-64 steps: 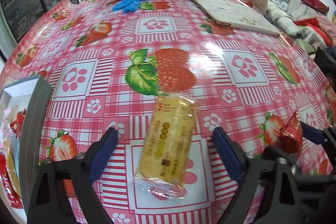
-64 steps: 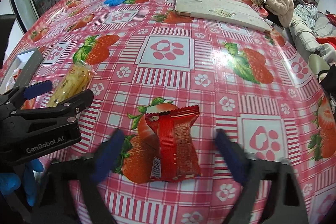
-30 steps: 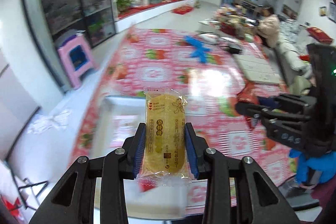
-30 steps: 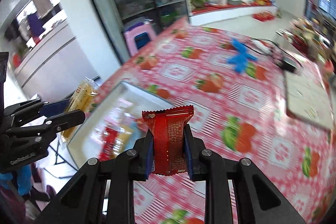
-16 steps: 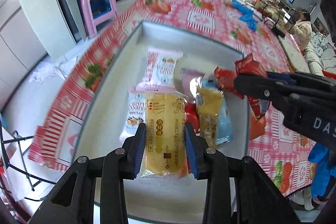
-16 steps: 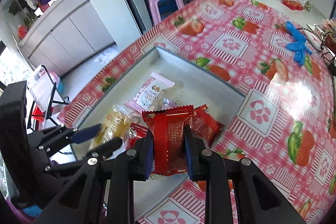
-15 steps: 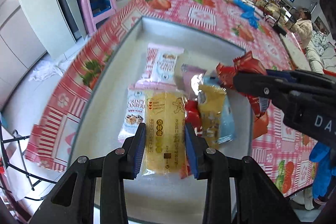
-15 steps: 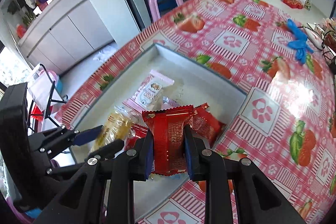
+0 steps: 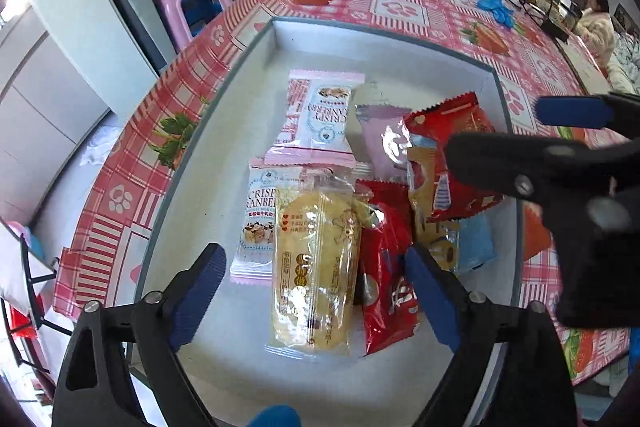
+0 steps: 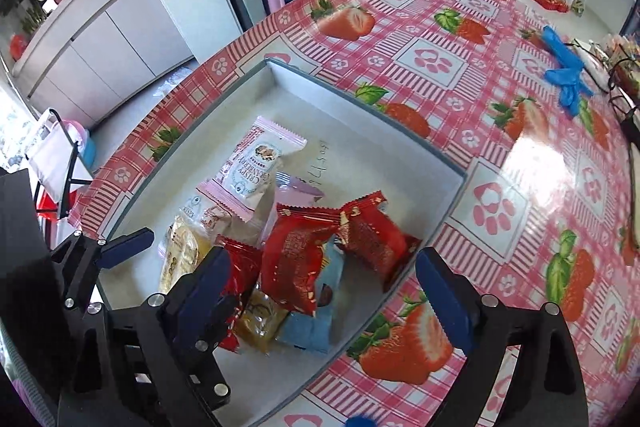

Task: Organize snacks

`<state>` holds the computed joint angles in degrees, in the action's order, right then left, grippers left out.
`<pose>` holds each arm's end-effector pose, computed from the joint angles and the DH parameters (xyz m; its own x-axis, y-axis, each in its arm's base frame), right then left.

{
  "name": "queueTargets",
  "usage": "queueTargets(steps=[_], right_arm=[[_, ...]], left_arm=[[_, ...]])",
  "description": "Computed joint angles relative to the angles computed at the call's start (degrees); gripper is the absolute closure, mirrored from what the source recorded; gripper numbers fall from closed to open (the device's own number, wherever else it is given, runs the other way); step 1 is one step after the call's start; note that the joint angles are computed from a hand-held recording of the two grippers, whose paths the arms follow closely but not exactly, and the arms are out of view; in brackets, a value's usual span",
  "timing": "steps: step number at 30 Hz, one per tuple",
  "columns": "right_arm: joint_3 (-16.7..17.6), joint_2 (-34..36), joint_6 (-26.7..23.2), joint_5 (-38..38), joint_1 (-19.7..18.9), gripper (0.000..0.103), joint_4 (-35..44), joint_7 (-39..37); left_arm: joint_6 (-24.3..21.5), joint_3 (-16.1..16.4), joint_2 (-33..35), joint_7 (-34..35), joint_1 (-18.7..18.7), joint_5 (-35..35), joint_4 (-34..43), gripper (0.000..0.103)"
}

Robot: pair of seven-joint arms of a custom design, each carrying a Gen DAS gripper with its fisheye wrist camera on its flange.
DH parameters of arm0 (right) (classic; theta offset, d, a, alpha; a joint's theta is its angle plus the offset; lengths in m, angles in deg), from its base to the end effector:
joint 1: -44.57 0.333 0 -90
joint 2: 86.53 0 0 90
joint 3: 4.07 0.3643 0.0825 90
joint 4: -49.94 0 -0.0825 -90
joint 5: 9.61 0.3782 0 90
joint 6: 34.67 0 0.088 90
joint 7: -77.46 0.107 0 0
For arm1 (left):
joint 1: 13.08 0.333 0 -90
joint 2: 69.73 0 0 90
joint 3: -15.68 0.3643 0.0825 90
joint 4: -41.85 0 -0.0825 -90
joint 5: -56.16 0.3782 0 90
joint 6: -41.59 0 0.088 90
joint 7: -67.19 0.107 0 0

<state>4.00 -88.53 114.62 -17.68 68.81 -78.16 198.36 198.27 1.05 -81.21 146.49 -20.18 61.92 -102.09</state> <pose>0.4603 0.2954 0.4797 0.1506 -0.9839 -0.0968 -0.9144 -0.1014 -0.3919 0.4319 -0.1800 0.4471 -0.2682 -0.9622 -0.0479 -0.8722 0.2637 -0.4120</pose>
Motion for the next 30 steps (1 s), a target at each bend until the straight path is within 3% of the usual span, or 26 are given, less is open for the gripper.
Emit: queueTargets(steps=[3, 12, 25, 30], right_arm=[[-0.1, -1.6, 0.7, -0.2, 0.0, 0.001, -1.3, 0.1], [0.2, -3.5, -0.3, -0.8, 0.3, 0.001, -2.4, 0.1], [0.2, -4.3, -1.2, -0.6, 0.5, 0.001, -3.0, 0.0], [0.3, -4.2, -1.8, -0.8, 0.7, 0.001, -3.1, -0.1]], left_arm=[[1.8, -0.5, -1.4, -2.0, 0.9, 1.3, -1.3, 0.004], [-1.7, -0.3, -2.1, -1.9, 0.0, -0.9, -1.1, 0.004], [-1.1, -1.8, -3.7, -5.1, 1.0, 2.3, -2.1, 0.004], [0.6, -0.2, -4.1, -2.0, -0.4, -1.4, -2.8, 0.004]])
